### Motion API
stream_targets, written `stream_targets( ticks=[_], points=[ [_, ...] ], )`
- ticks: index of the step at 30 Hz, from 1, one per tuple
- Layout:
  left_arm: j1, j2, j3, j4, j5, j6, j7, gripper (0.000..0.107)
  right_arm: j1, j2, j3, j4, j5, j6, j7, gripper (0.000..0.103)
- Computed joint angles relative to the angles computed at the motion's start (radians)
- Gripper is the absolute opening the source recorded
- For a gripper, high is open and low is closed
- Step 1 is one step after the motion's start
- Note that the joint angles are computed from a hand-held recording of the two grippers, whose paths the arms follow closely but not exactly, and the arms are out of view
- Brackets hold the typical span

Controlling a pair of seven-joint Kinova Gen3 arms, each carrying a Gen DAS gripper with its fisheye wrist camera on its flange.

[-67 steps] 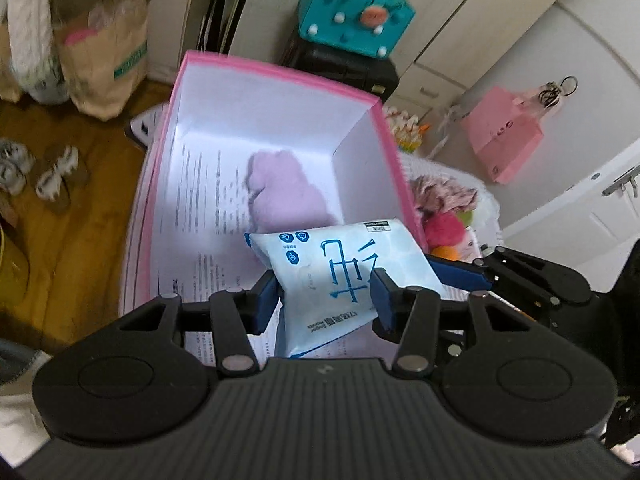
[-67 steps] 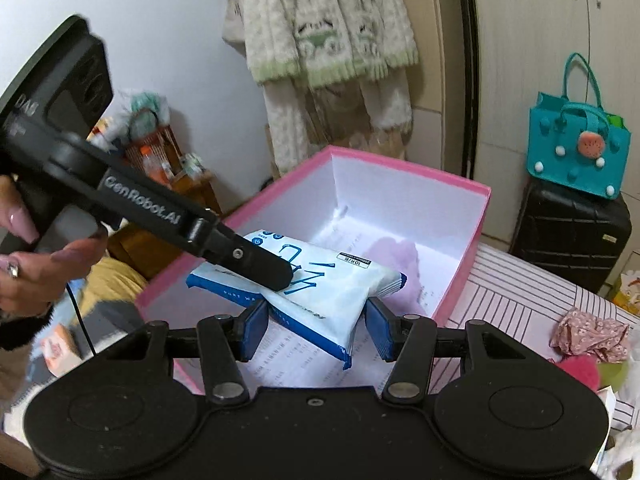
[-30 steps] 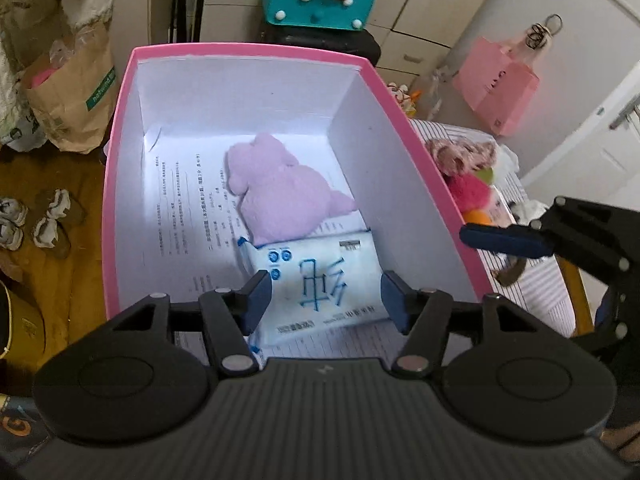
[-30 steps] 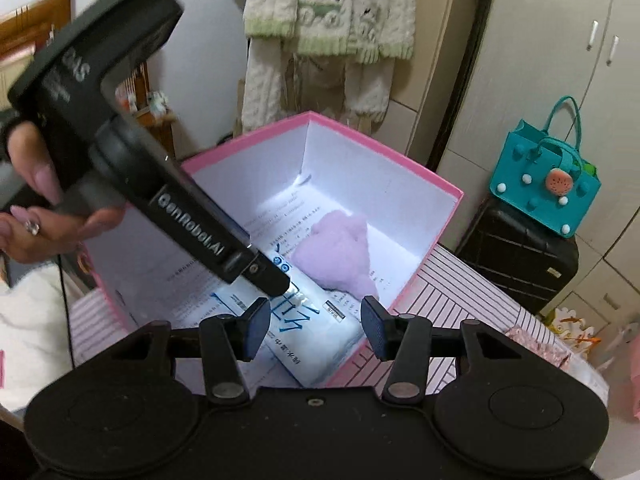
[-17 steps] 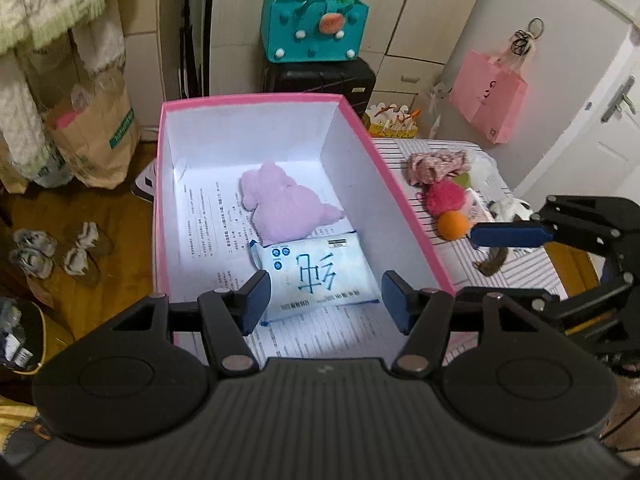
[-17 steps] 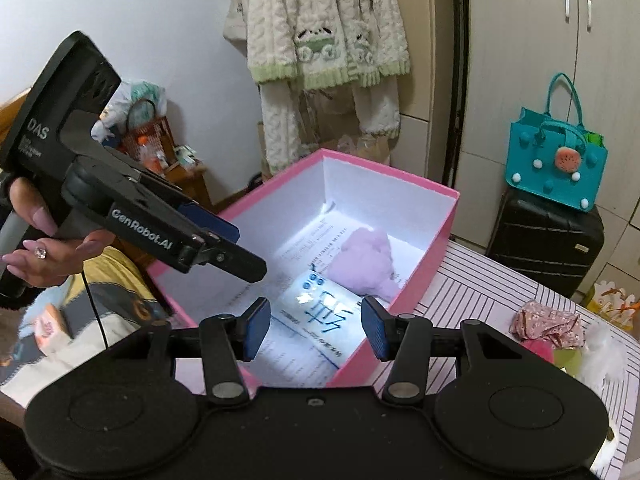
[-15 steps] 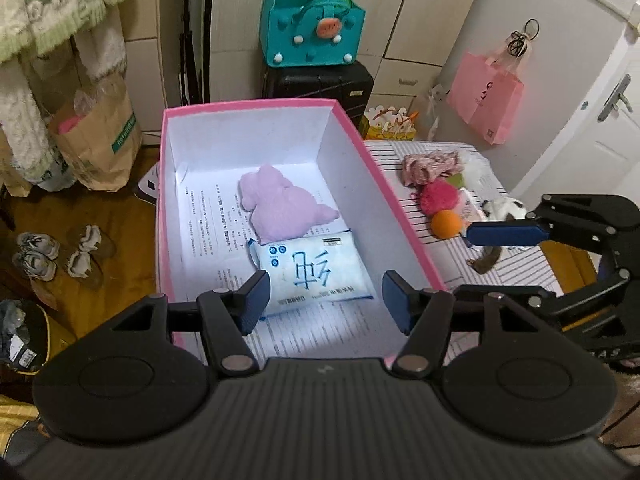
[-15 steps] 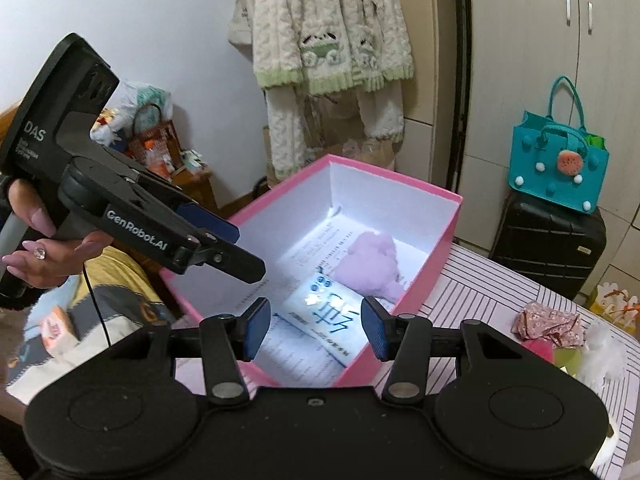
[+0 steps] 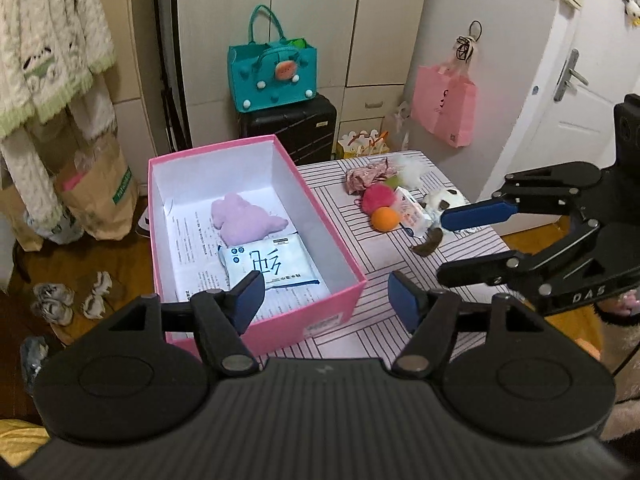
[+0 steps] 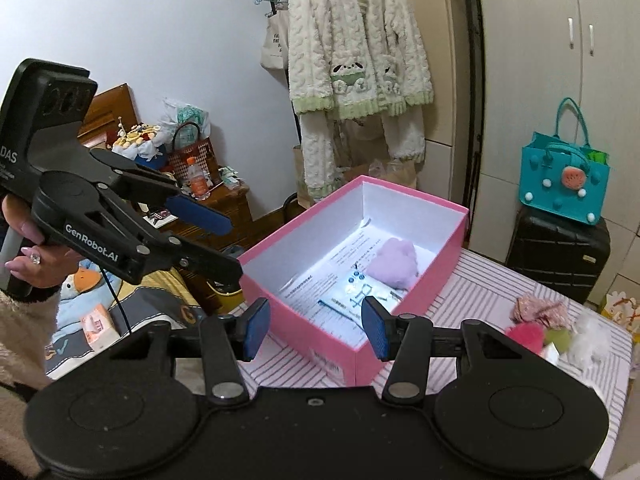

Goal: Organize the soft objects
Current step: 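Withdraw the left gripper up from the box, then move the left gripper to the white plush cat on the bed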

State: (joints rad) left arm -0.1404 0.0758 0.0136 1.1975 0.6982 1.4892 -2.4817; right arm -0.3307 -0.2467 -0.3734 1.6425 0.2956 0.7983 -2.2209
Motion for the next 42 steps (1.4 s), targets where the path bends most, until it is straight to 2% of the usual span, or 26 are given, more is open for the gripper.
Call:
stream_targets(
  ticks=[4,12,15,21,25,31,34,38,42],
  points=[
    [0.005,-0.049,-0.009,0.049,0.018,-0.001,-0.048,0.069,0.013,-0.044,-0.03,0.025,0.016,0.026,-0.029,0.056],
    [0.086,-0.081,0.009,0.106,-0.051,-0.03,-0.062,0.071,0.04,-0.145,-0.034,0.098,-0.051,0.05,-0.011,0.056],
    [0.128,-0.097,0.025,0.155,-0.091,-0.092,-0.049,0.071,0.038,-0.165,-0.012,0.121,-0.091,0.05,0.034,0.057],
    [0.197,-0.1,0.051,0.193,-0.137,-0.145,-0.008,0.071,0.033,-0.213,0.068,0.197,-0.197,0.035,0.119,0.057],
    [0.24,-0.085,0.073,0.203,-0.158,-0.176,0.02,0.071,0.059,-0.251,0.091,0.258,-0.24,0.022,0.152,0.057],
    [0.294,-0.037,0.109,0.227,-0.153,-0.245,0.05,0.071,0.094,-0.288,0.142,0.38,-0.277,-0.067,0.197,0.058],
    [0.32,-0.033,0.127,0.275,-0.129,-0.335,0.025,0.071,0.126,-0.304,0.153,0.45,-0.283,-0.133,0.205,0.058],
    [0.353,-0.009,0.149,0.317,-0.094,-0.439,0.012,0.071,0.234,-0.327,0.108,0.556,-0.251,-0.245,0.171,0.058],
    [0.404,0.049,0.186,0.303,-0.119,-0.507,0.046,0.071,0.366,-0.317,0.034,0.626,-0.193,-0.331,0.113,0.059]
  ],
)
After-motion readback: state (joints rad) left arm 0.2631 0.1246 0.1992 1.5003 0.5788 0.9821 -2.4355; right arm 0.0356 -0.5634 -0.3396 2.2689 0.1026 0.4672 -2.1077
